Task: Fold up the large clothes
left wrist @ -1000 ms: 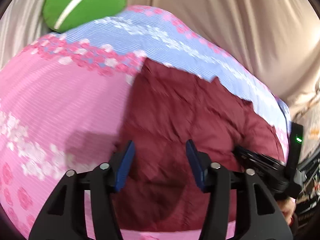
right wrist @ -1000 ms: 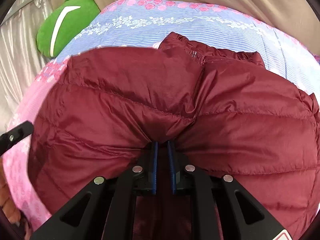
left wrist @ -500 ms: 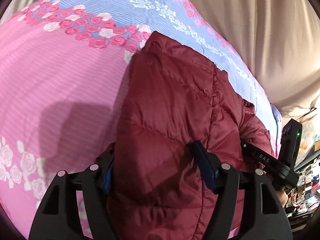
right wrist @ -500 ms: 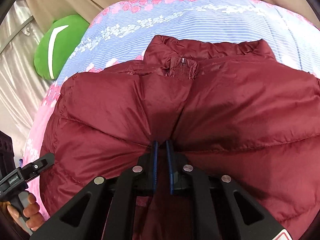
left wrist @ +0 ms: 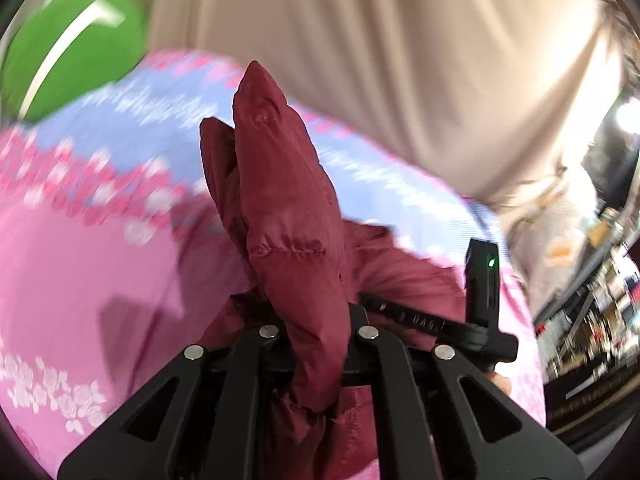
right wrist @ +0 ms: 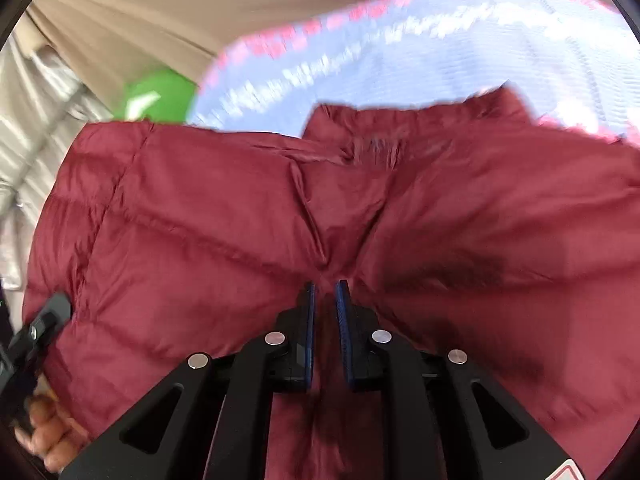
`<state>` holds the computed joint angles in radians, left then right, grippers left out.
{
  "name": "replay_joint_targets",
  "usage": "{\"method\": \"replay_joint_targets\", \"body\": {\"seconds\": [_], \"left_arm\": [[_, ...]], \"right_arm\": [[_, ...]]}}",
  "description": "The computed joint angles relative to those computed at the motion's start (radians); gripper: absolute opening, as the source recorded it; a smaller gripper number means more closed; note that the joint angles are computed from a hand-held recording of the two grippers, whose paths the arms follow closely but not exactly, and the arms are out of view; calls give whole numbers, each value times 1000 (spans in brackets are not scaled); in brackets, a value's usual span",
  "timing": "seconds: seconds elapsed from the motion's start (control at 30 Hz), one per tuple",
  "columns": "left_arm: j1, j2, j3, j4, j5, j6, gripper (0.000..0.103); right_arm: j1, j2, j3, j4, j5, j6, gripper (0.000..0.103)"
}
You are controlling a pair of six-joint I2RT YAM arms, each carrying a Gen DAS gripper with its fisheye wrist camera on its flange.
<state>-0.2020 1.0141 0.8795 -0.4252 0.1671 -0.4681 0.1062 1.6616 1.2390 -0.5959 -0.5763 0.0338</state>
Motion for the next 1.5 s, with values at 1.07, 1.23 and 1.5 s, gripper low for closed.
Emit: {"method": "replay_joint_targets", "body": {"seconds": [1.07, 1.23, 1.5], "left_arm": [[-454, 289, 286, -15, -319, -84, 6], [-501, 383, 350, -11, -357, -59, 6], [-557, 615, 506, -26, -337, -20, 6]], "right_arm": [[49, -14, -102, -52, -17, -140, 11], [-156, -57, -71, -216, -218, -240, 10], [-656, -205, -106, -249, -154, -364, 10]]}}
